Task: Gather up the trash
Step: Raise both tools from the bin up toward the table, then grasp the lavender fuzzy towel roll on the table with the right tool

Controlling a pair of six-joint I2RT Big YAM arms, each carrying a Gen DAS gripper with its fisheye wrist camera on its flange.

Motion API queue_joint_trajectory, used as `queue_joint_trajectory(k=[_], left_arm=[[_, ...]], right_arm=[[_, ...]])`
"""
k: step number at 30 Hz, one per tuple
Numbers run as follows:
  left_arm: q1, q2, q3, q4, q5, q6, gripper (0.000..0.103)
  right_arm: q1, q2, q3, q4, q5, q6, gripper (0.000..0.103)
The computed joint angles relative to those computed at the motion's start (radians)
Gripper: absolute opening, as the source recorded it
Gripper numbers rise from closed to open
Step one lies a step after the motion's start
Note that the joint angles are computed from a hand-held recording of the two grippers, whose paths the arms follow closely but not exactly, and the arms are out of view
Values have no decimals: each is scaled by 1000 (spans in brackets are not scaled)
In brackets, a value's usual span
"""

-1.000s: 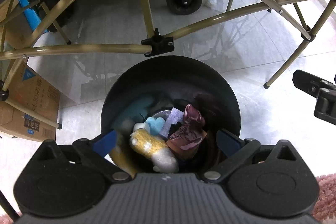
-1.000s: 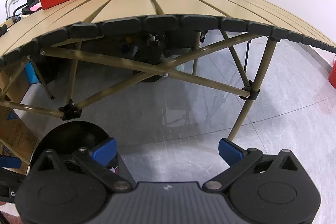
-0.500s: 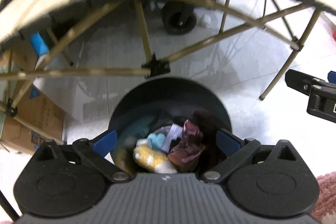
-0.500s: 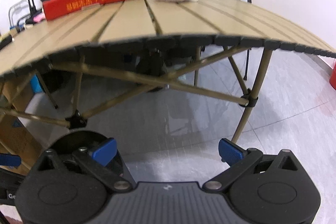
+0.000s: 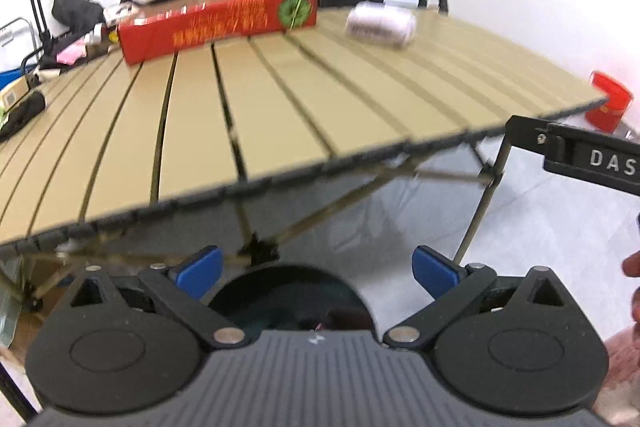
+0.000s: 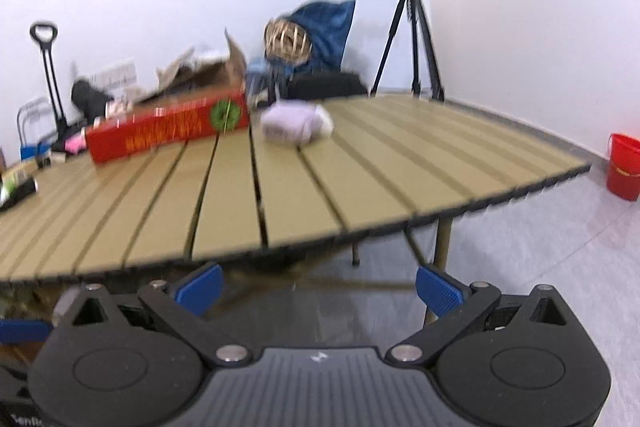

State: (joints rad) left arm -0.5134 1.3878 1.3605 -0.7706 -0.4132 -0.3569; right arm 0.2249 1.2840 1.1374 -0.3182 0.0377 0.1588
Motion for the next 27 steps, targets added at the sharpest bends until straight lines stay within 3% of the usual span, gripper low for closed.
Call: queue_joint_trajectory(k=[7, 12, 21, 27], left_arm=[[18, 23, 76, 39, -43, 11, 103], [45, 58, 135, 87, -76, 29, 103], [118, 140, 238, 182, -118, 58, 103], [172, 194, 298, 190, -127, 69, 103]], right_arm=[[-23, 30, 66, 62, -44, -8, 103], [-20, 105, 161, 64, -55, -23, 103], [-5, 313, 417, -3, -15, -111, 103], [4, 504, 655, -79, -10, -222, 103]])
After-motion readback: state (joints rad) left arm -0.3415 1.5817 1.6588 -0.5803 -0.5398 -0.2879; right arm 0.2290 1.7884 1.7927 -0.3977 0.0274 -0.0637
